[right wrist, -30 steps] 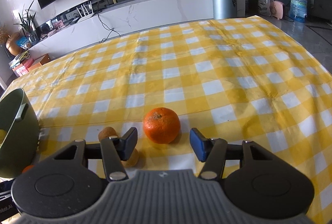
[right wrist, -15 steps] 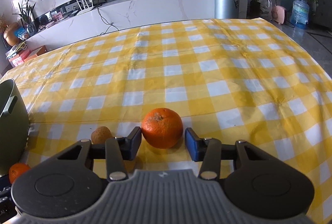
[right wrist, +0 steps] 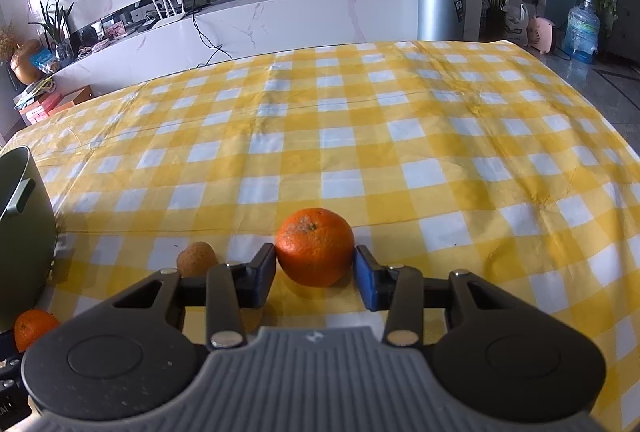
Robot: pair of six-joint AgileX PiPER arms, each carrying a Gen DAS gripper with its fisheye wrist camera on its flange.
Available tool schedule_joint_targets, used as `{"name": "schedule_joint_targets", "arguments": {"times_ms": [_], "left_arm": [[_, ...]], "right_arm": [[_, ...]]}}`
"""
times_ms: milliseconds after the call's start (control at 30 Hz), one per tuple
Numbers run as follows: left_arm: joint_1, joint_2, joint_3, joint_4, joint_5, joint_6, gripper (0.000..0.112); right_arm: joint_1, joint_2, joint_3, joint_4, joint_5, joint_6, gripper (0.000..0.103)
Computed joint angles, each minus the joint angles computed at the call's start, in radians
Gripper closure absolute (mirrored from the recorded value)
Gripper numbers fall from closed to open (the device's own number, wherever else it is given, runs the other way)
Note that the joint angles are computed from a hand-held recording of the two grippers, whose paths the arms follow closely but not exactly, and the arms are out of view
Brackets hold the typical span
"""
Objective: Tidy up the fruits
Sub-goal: 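Grasp a large orange with the left tool while the right tool grasps another orange, then carry both oranges into the green colander and open both tools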
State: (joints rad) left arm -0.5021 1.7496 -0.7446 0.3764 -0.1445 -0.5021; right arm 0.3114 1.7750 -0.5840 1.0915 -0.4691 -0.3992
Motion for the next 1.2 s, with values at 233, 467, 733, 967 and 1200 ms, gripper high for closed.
{"name": "schedule_joint_targets", "arguments": {"times_ms": [233,467,733,967,1200], "left_arm": [[-0.017,-0.027,0.024,-0.049,-0.023,0.08,0.061],[0.016,-0.082,0.05,0.145,-0.039,-0.146,0.061],[0.033,-0.206,0.103,0.346,-0.053,-0.353,0.061],[0.089,-0.3,0.094,0.737,-0.064,-0.759,0.061],[0.165,-0.338,0.039,1.114,-0.079,-1.123,0.061]], "right_arm": [[0.05,-0.03,0.025,0.025,-0.059,-0.011,0.065],[0.122,-0.11,0.099,-0.05,-0.132,0.067,0.065],[0.325,-0.202,0.156,0.041,-0.266,-0.009,0.065],[0.436,-0.273,0.164,0.08,-0.264,-0.022,0.065],[0.514,-0.279,0.097,0.1,-0.262,-0.099,0.065]]}}
